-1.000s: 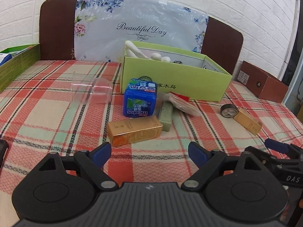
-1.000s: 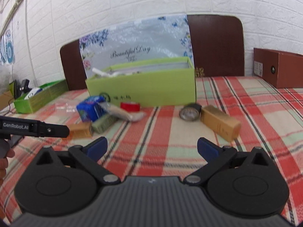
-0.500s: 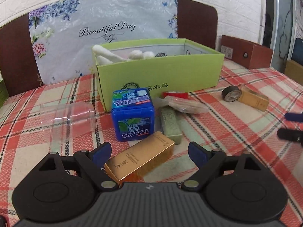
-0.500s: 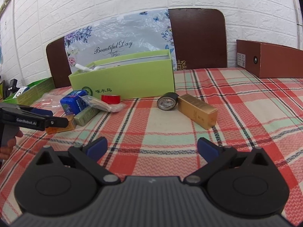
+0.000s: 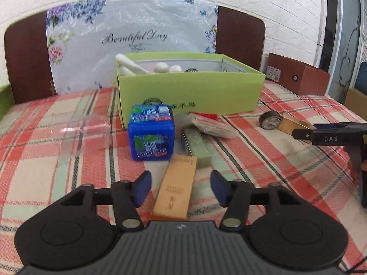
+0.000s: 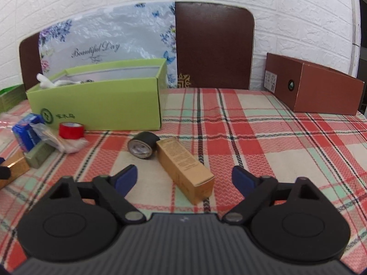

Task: Organize objects
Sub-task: 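Grasp the tall gold cosmetic box with the left gripper while the right gripper grasps the tan box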

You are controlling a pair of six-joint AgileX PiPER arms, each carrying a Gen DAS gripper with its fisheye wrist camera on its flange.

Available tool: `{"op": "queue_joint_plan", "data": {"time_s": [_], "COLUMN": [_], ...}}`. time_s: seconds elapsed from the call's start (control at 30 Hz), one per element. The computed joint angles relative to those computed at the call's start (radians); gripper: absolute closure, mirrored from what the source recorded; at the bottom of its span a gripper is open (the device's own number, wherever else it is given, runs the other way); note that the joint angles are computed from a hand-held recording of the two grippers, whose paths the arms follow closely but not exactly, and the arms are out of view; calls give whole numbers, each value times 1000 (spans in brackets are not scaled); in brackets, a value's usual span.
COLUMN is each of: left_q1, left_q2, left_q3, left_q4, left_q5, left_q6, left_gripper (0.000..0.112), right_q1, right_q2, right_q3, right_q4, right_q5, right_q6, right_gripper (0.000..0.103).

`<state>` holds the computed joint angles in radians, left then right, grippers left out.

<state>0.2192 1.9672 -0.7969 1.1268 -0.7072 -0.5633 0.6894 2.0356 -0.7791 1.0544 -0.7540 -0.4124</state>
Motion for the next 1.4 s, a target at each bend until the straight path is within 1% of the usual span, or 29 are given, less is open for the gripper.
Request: {"op": "queue_joint_plan", "data": {"time_s": [0.03, 0.07, 0.13, 0.17, 0.2, 0.23, 0.27, 0.3, 0.33, 0.37, 0.4, 0.43, 0.5, 0.6, 0.7, 0.73, 0.77, 0.8, 0.83, 0.87, 0.93, 1.07, 1.2, 1.4], "left_q1": [-23, -40, -57, -61, -59, -56, -57, -61, -61, -54, -47, -43, -47, -67, -70, -74, -79, -89, -111, -127, -141, -158, -166, -169], "left_q2": [-1, 2, 12, 14, 16, 19, 18, 12, 6, 3, -2, -11, -42, -120, -176, -181, -180, -175, -178, -181, -180, -183, -174, -173], "left_q3": [8, 9, -3, -11, -20, -27, -26, -14, 3, 14, 23, 37, 78, 166, 249, 266, 276, 278, 274, 271, 254, 255, 253, 245], "left_q4": [-85, -137, -155, -134, -86, -45, -28, -50, -84, -81, -67, -55, -49, -63, -112, -145, -178, -215, -260, -295, -295, -334, -370, -349], "left_q5": [16, 27, 46, 63, 76, 85, 96, 109, 106, 96, 87, 80, 77, 111, 116, 117, 113, 111, 137, 155, 178, 194, 189, 196], "left_q6": [67, 105, 95, 55, -3, -50, -74, -58, -27, -36, -69, -105, -122, -102, -57, -32, -6, 21, 39, 51, 23, 53, 76, 52], "left_gripper": [48, 48, 48, 48, 48, 52, 62, 66, 75, 79, 79, 79, 79, 79, 78, 71, 58, 53, 51, 51, 51, 53, 53, 54], "right_q1": [-13, -21, -22, -14, -5, 9, 31, 56, 83, 109, 132, 154, 205, 282, 335, 345, 349, 352, 357, 359, 352, 333, 322, 308], "right_q2": [9, 13, 11, 6, 0, -7, -12, -14, -17, -25, -36, -46, -68, -80, -83, -85, -90, -94, -97, -98, -102, -83, -69, -53], "right_q3": [-18, -28, -34, -28, -16, -6, 3, 7, 10, 16, 24, 36, 54, 57, 46, 49, 56, 62, 62, 60, 39, -7, -20, -50], "right_q4": [6, 7, 23, 23, 5, 0, 7, 29, 53, 70, 72, 59, 24, -7, 7, 7, -5, -14, -5, 1, 38, 107, 98, 126], "right_q5": [25, 45, 69, 68, 65, 60, 49, 31, 16, 8, 5, 5, 14, 36, 78, 88, 95, 96, 91, 81, 91, 110, 119, 140], "right_q6": [-10, -6, 7, 14, 33, 46, 45, 31, 15, 10, 24, 53, 98, 118, 106, 111, 128, 136, 123, 109, 57, -20, 19, -25], "right_gripper": [30, 37, 69, 75, 78, 79, 79, 79, 79, 79, 79, 79, 79, 79, 79, 78, 77, 77, 77, 75, 67, 66, 66, 67]}}
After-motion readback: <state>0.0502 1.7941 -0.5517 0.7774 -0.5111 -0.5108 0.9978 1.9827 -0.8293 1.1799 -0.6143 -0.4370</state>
